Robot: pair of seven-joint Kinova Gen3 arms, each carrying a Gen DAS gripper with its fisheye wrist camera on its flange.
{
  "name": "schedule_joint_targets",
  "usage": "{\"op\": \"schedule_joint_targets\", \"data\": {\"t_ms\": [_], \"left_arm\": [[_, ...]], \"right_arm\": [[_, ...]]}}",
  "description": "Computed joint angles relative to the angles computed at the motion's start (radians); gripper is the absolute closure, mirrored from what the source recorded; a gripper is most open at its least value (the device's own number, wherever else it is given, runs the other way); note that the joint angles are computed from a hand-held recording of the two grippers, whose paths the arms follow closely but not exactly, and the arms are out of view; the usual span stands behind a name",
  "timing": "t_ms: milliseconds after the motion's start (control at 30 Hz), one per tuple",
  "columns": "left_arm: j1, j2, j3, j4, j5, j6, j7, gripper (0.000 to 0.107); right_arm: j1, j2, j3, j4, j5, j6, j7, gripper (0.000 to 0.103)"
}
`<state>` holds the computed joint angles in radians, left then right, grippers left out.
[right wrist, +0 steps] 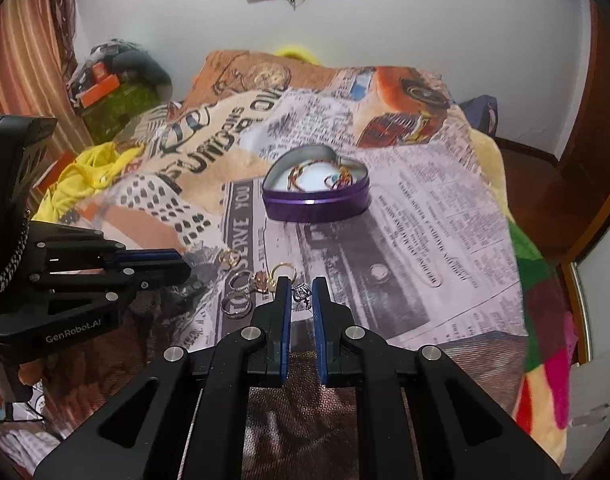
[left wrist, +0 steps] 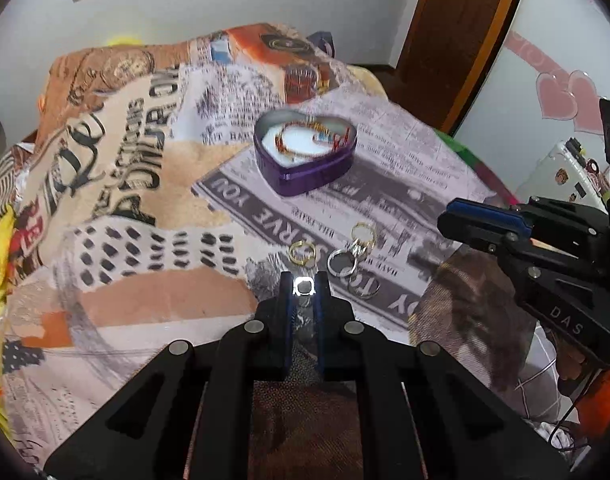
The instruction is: Organize jewelry
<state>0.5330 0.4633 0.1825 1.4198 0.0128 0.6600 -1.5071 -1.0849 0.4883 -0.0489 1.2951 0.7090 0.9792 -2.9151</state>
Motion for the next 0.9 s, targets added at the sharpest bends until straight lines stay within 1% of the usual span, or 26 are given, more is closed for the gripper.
{"op": "schedule_joint_targets", "data": {"t_ms": [100,533,767,900], "left_arm": [[0.017,-0.021,-0.014,0.005,-0.024,-0.018,0.015,0.1],[0.018,-0.061,-0.019,-0.035,-0.058,-0.06,0.035,0.1],[0.025,-0.039,-0.023,-0.085,-0.072,-0.07,0.035,0.1],[0.019,-0.014,-0.017,-0.117,-0.063,-0.069,0.019,0.1]], "right_arm": [[-0.016,-0.007,0.007,-0.008,0.024,0.021,-0.01,0.094],[-0.039,-0.024,0.009,-0.04,0.124,0.071,-0.04,0.094],[-0.027,-0.026,0.01,-0.05,0.157,0.066,-0.04,0.094],[-0.019,-0.024,0.015,-0.056,0.17,0.059,-0.037,0.094]]}}
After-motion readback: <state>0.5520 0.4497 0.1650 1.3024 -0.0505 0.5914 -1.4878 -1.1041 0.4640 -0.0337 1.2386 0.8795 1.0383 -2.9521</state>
